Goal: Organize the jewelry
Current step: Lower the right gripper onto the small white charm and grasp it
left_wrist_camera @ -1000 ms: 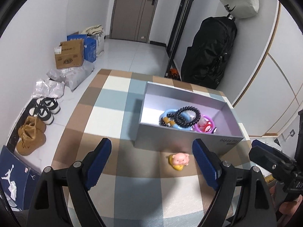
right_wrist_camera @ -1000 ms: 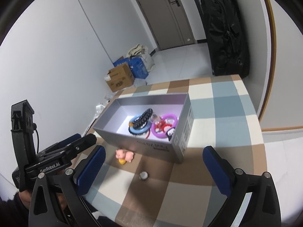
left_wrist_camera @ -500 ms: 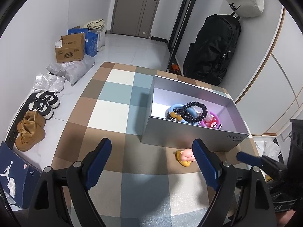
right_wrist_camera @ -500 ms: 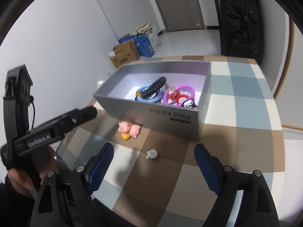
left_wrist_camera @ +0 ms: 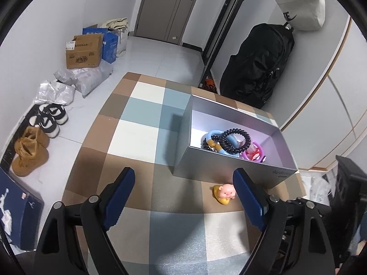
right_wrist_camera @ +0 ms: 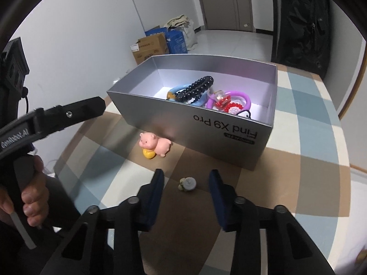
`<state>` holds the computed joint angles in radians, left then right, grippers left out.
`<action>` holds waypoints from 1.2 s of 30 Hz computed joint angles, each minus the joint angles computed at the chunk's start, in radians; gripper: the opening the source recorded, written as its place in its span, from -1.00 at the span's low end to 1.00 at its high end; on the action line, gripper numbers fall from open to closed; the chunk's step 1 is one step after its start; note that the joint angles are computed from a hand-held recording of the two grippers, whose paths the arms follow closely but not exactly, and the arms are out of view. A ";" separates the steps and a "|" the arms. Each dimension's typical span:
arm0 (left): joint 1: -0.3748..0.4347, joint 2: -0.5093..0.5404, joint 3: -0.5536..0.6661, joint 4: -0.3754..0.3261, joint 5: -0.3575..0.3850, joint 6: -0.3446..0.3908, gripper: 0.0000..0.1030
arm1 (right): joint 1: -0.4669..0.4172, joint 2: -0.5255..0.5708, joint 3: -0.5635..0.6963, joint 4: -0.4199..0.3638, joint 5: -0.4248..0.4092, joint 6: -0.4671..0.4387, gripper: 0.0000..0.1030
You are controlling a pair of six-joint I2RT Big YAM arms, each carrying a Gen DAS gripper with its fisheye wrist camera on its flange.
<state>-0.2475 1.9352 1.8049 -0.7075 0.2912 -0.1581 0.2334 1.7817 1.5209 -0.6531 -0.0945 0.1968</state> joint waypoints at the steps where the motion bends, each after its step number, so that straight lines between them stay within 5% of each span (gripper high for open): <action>1: 0.001 0.001 0.001 0.001 0.000 -0.003 0.63 | 0.003 0.001 0.002 -0.002 0.014 -0.005 -0.47; 9: 0.003 0.022 0.032 -0.039 0.018 -0.014 0.63 | 0.056 0.003 0.004 -0.023 0.168 -0.139 -0.73; 26: -0.013 0.069 0.096 -0.155 0.056 0.025 0.63 | -0.007 -0.015 -0.009 0.002 0.051 -0.028 -0.76; 36: -0.052 0.091 0.120 -0.189 0.006 0.072 0.63 | -0.054 -0.064 -0.064 0.033 -0.010 0.032 -0.76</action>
